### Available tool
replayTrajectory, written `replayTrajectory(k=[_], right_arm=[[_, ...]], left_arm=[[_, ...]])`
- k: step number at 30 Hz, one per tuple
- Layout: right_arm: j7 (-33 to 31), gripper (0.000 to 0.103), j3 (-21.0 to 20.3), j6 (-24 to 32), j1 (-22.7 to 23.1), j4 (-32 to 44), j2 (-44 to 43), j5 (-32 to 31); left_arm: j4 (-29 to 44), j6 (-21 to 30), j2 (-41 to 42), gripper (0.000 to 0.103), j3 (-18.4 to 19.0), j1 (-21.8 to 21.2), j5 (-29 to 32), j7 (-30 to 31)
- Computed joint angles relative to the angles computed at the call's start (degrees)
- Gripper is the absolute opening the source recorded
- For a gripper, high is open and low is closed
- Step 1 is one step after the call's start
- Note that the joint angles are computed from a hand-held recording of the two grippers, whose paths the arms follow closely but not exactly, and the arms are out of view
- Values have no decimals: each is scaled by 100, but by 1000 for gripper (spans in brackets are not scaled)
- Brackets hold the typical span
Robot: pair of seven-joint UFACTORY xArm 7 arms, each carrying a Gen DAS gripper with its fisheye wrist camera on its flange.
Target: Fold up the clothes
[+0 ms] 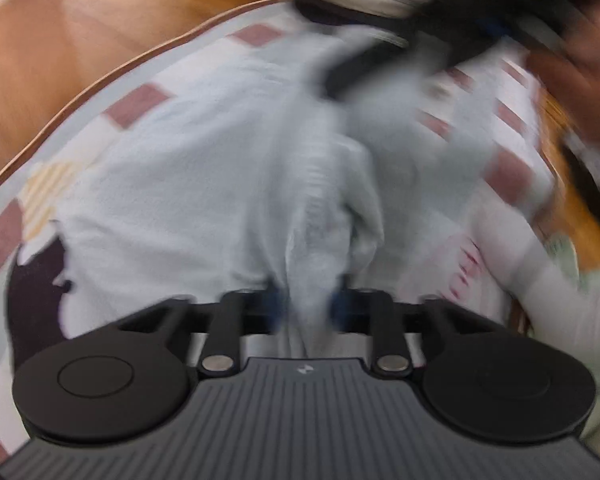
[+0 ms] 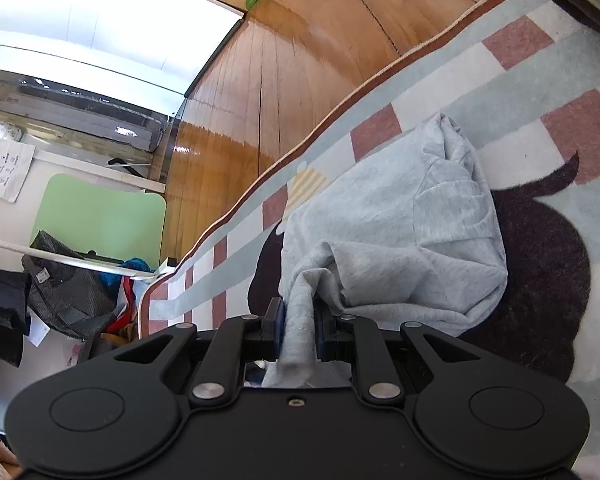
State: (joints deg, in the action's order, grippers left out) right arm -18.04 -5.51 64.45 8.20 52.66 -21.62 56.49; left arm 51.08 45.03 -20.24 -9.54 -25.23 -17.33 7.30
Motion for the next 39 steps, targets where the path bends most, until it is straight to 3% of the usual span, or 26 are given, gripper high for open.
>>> replayTrajectory(k=[2, 4, 5, 8, 9, 11, 13, 17, 18, 22, 26, 30, 31, 32, 33, 34, 36, 39], right_arm=[[-60, 18, 85, -379, -47, 56, 26, -95], [-223, 13, 314, -1269, -79, 29, 52, -401], [-253, 12, 407, -1651, -67, 18, 123, -609], [-217, 19, 697, -2647, -95, -7, 433, -1317], [-177, 19, 655, -2702, -62, -2, 516, -1258], [-386, 23, 234, -2694, 253, -159, 438, -571], [-561, 39, 111, -2790, 308, -471, 75, -213], [-824, 44, 111, -3357, 442, -1394, -1194, -279], [-907, 48, 42, -3312, 533, -1593, -1494, -334], [-1141, 57, -533, -2051, 1051, -1771, -1827, -489], [-1283, 63, -344, -1884, 1275, -1815, -1455, -280], [-1533, 63, -162, -1700, 1406, -1579, -691, 152], [-1625, 61, -111, -1682, 1404, -1518, -542, 284], [-1728, 52, -62, -1682, 1394, -1460, -417, 425], [-1887, 19, -45, -1647, 1387, -1381, -348, 601], [-2071, 5, -41, -1593, 1380, -1291, -304, 792], [-2429, 3, -30, -1471, 1356, -1107, -208, 1168], [-2381, 3, 327, -2022, 1124, -522, 180, 1166]], left_arm=[[462, -63, 420, 20, -1, 200, 404, 17], [774, -275, 782, 24, -70, 381, 873, -110], [825, -397, 907, 35, -70, 422, 983, -125], [658, -811, 1023, 42, 13, 447, 844, -52], [494, -980, 973, 42, 59, 432, 649, -8], [130, -1326, 846, 42, 161, 381, 185, 87], [-135, -1534, 743, 42, 187, 350, -103, -4], [-546, -1947, 517, 42, 153, 310, -269, -343], [-598, -1970, 455, 42, 130, 330, -212, -493], [-642, -1838, 255, 42, 51, 452, 186, -1115], [-944, -1982, -216, 42, 95, 516, 249, -1615], [-1358, -2185, -875, 42, -127, 756, 913, -2043], [-1441, -2138, -1045, 42, -160, 780, 1068, -2086], [-1549, -2130, -1216, 42, -156, 747, 1175, -2065], [-1665, -2141, -1388, 42, -143, 698, 1264, -2017], [-1803, -2187, -1563, 42, -138, 634, 1357, -1931], [-2082, -2341, -1876, 45, -162, 514, 1568, -1707], [-2399, -2605, -2113, 55, 105, -24, 1480, -1265]])
